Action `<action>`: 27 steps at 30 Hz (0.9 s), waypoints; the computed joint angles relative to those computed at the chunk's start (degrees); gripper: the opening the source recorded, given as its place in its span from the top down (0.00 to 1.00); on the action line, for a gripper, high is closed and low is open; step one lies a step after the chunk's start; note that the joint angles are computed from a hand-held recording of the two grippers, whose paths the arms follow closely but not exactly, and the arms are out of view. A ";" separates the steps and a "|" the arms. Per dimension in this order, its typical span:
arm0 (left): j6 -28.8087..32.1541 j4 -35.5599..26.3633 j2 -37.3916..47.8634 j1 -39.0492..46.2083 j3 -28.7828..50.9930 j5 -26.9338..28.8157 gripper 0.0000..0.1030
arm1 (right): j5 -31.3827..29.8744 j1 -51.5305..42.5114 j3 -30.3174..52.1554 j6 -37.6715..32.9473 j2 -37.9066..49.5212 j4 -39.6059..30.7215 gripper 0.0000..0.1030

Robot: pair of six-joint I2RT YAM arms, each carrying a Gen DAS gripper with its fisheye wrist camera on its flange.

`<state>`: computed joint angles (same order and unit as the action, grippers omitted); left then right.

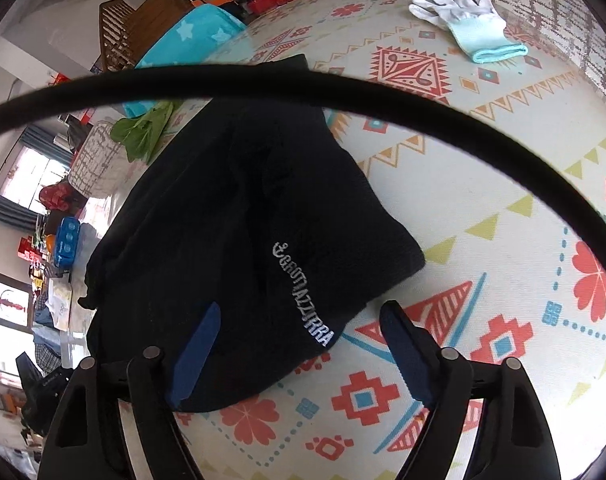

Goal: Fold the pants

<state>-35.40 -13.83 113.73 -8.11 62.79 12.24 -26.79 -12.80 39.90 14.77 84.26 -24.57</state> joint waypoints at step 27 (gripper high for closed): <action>-0.80 3.25 -9.65 -0.97 -12.82 -2.88 0.85 | -5.37 -20.70 -1.35 -16.10 -5.40 -13.98 0.91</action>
<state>-36.19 -10.57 104.08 -9.08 49.97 9.36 -32.17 -33.51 38.56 -1.33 78.86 -38.55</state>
